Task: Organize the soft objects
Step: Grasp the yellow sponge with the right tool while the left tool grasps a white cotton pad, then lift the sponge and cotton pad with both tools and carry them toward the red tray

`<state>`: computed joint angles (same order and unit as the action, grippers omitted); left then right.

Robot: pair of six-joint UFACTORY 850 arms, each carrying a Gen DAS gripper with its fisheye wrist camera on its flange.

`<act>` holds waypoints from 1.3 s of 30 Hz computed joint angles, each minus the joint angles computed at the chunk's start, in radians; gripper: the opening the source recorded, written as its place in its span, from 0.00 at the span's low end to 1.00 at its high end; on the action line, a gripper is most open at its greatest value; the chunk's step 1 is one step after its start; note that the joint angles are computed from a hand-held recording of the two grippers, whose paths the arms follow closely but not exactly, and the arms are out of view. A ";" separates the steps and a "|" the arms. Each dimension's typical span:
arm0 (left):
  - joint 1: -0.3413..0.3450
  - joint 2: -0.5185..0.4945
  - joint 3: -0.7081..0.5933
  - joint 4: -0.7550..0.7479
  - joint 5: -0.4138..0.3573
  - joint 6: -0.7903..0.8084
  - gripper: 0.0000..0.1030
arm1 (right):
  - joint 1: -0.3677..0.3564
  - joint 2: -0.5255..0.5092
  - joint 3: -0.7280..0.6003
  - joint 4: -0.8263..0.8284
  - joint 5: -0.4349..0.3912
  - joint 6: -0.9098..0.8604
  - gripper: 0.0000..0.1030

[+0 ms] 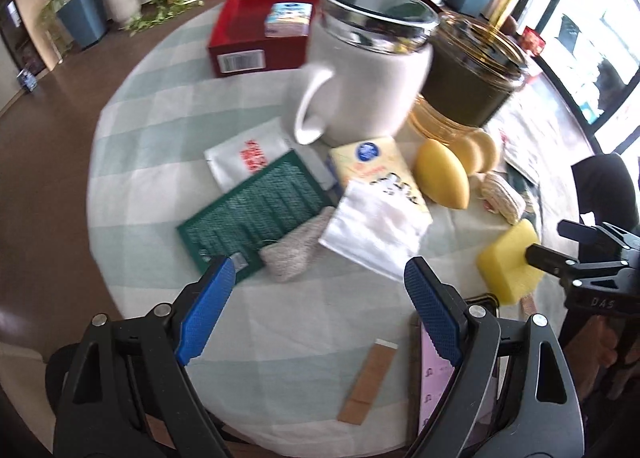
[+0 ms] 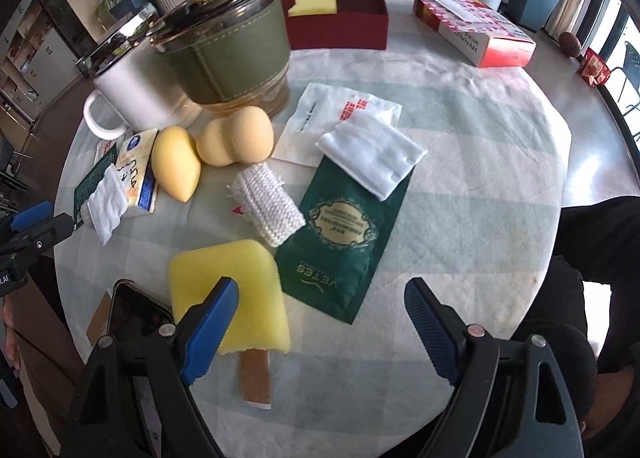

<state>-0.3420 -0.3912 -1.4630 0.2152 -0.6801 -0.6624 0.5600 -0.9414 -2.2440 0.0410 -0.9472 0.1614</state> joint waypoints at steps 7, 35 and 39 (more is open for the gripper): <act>-0.021 -0.035 -0.038 -0.038 0.003 0.073 0.83 | 0.040 0.027 0.046 -0.079 0.051 0.025 0.84; -0.021 -0.132 -0.120 -0.140 -0.052 0.225 0.20 | 0.052 -0.037 -0.044 0.073 -0.011 -0.062 0.64; -0.008 -0.102 -0.067 -0.185 -0.028 0.243 0.08 | 0.049 -0.041 -0.053 0.059 -0.012 -0.070 0.62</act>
